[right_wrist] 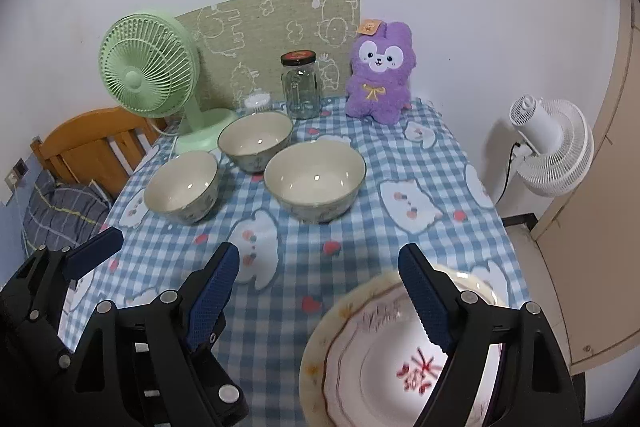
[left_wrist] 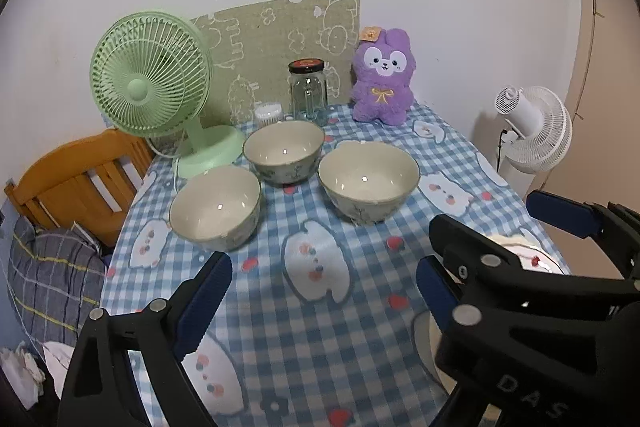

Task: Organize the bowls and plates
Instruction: 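Move both tools toward the large green-rimmed cream bowl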

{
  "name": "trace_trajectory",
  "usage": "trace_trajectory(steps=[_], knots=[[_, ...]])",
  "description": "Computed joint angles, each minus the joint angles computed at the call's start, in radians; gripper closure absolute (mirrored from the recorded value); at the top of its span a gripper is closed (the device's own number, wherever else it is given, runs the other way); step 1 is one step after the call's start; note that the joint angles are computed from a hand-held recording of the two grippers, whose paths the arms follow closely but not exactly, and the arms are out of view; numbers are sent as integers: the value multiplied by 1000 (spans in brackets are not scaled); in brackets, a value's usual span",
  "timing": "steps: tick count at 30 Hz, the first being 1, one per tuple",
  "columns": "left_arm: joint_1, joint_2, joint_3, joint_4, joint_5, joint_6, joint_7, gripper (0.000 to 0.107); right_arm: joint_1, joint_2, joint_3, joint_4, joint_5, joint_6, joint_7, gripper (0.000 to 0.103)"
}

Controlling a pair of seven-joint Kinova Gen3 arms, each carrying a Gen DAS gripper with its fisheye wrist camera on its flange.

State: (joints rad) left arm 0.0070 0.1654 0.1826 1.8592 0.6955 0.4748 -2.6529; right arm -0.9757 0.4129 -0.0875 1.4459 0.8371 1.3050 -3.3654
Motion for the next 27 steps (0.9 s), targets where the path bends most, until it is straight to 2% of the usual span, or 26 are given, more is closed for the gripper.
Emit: trace_trajectory(steps=[8, 16, 27], knots=[[59, 102, 11, -124, -135, -15, 170, 15, 92, 15, 29, -12, -10, -78, 102, 19], [124, 229, 8, -299, -307, 35, 391, 18, 177, 35, 65, -21, -37, -175, 183, 19], [201, 347, 0, -441, -475, 39, 558, 18, 276, 72, 110, -35, -101, -297, 314, 19]])
